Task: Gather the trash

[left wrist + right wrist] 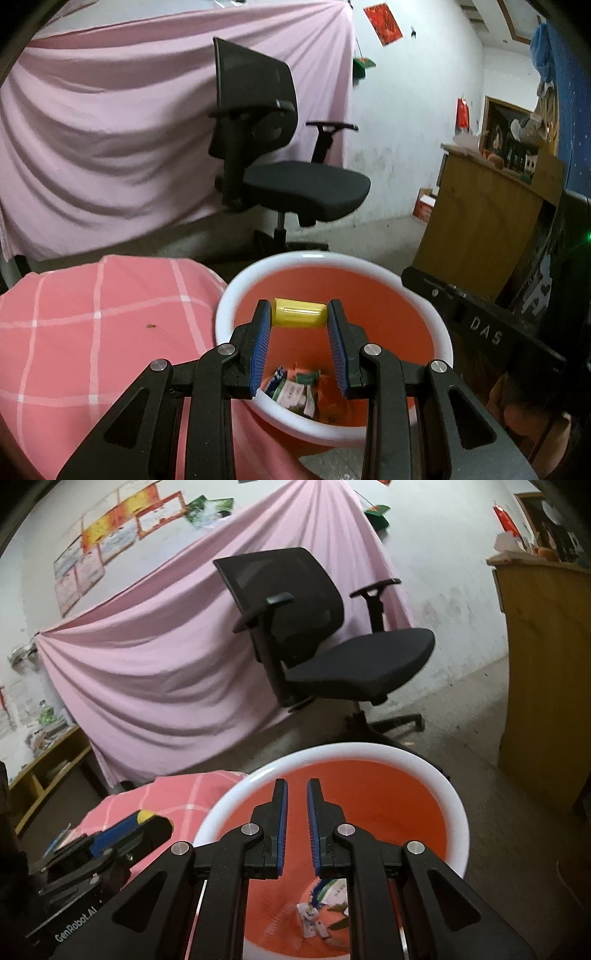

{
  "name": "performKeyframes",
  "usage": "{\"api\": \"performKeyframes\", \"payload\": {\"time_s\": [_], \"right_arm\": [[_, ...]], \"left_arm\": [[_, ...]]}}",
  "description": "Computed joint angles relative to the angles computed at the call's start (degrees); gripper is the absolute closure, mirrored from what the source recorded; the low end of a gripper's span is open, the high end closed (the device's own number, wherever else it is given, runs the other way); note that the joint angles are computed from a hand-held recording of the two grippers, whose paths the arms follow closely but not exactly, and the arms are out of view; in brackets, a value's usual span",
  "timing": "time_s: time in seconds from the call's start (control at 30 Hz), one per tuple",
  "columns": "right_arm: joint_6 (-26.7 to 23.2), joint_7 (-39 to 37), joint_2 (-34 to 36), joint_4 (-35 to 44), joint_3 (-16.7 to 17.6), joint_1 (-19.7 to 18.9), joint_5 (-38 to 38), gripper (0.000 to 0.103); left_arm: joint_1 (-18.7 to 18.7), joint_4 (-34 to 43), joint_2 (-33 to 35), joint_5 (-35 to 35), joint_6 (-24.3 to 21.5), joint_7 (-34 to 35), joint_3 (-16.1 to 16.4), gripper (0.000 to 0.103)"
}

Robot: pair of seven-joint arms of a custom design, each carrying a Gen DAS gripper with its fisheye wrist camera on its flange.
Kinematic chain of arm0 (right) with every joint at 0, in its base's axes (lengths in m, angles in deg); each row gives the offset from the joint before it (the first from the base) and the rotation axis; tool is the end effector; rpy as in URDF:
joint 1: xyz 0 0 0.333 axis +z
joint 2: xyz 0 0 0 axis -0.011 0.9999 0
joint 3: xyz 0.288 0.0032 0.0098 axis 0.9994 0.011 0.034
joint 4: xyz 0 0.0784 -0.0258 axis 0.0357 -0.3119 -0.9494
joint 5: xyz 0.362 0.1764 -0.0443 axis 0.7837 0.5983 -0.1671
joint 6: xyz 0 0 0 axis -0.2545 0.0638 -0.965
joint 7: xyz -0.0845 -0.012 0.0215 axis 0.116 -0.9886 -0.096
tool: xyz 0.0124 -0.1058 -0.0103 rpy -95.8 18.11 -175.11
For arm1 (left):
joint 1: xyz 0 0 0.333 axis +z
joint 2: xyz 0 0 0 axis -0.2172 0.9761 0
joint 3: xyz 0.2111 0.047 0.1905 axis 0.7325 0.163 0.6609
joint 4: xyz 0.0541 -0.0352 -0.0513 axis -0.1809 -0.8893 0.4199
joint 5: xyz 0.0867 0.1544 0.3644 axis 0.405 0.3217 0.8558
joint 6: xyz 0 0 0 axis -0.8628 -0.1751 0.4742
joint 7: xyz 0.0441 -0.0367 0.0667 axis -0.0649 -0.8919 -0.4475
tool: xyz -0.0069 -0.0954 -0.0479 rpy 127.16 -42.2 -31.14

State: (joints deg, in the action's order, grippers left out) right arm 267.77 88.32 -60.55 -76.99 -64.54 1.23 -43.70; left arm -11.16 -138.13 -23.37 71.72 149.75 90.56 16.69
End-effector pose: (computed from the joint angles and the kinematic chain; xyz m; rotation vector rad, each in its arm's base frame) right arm 0.6304 0.1289 0.3172 -1.3909 1.5300 -0.5295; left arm 0.6271 -0.1858 0.3363 -1.4529 1.9103 -1.1459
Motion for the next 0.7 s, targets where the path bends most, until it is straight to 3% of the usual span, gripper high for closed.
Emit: {"api": "performKeyframes", "payload": {"time_s": [0.4, 0.63, 0.7], "right_arm": [[0.0, 0.2, -0.8, -0.5, -0.3, 0.0, -0.1, 0.094], [3.5, -7.0, -3.5, -3.9, -4.4, 6.3, 7.5, 0.093], [5.5, -10.1, -4.2, -5.2, -5.3, 8.4, 10.4, 0.089]], "left_arm": [[-3.4, -3.7, -4.5, -4.1, -2.0, 1.5, 3.6, 0.073], [-8.1, -10.5, -11.2, -9.5, 0.8, 3.5, 9.8, 0.073], [-9.4, -12.6, -13.0, -11.7, 2.0, 5.0, 11.3, 0.066]]}}
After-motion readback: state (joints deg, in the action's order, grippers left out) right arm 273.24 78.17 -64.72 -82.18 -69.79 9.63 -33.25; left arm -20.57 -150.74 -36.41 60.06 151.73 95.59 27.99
